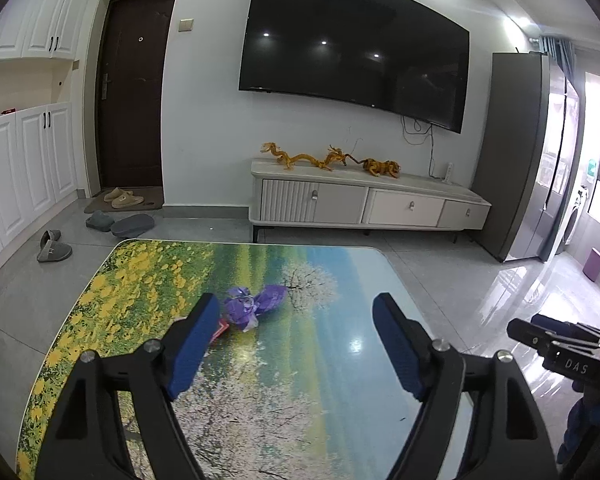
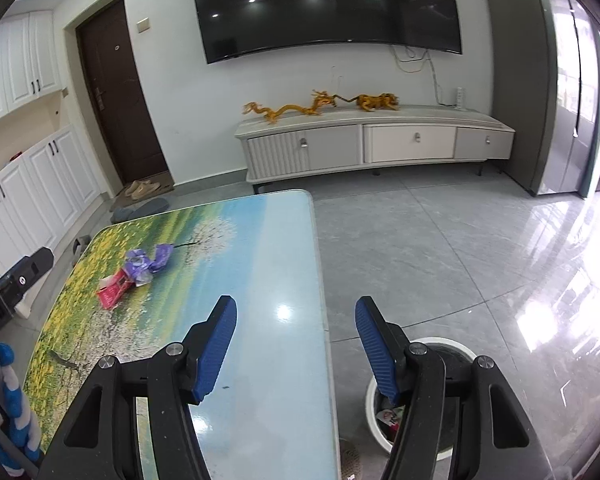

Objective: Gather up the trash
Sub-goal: 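Move both tools back toward the purple bag on the table, then grasp the pink wrapper with the left tool while the right tool grasps the purple bag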

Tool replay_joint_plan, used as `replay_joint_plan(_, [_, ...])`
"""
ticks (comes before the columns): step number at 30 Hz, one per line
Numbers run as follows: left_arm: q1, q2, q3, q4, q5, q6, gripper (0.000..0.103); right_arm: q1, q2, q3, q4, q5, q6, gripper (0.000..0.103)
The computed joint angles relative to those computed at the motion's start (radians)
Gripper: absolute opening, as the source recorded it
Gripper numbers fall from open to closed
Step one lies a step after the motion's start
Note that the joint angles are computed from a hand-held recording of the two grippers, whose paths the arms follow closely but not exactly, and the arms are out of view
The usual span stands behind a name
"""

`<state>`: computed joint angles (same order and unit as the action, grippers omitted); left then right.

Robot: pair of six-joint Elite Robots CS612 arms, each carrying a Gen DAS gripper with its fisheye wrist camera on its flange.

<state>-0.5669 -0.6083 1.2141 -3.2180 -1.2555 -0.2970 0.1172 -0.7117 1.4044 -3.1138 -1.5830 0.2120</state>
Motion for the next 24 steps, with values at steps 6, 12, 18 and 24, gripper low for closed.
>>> replay_joint_plan(6, [0.055, 0.024, -0.017, 0.064, -0.021, 0.027, 0.080, 0.013, 0.062, -0.118, 0.077, 0.081, -0.038, 0.060])
replay_joint_plan(12, [0.103, 0.069, -0.073, 0.143, -0.066, 0.116, 0.080, 0.028, 0.162, -0.296, 0.206, 0.186, -0.065, 0.062])
replay_joint_plan(18, [0.126, 0.123, -0.160, 0.229, -0.139, 0.225, 0.080, 0.043, 0.277, -0.501, 0.363, 0.296, -0.080, 0.063])
replay_joint_plan(24, [0.135, 0.169, -0.253, 0.306, -0.182, 0.311, 0.080, 0.053, 0.382, -0.693, 0.490, 0.403, -0.064, 0.067])
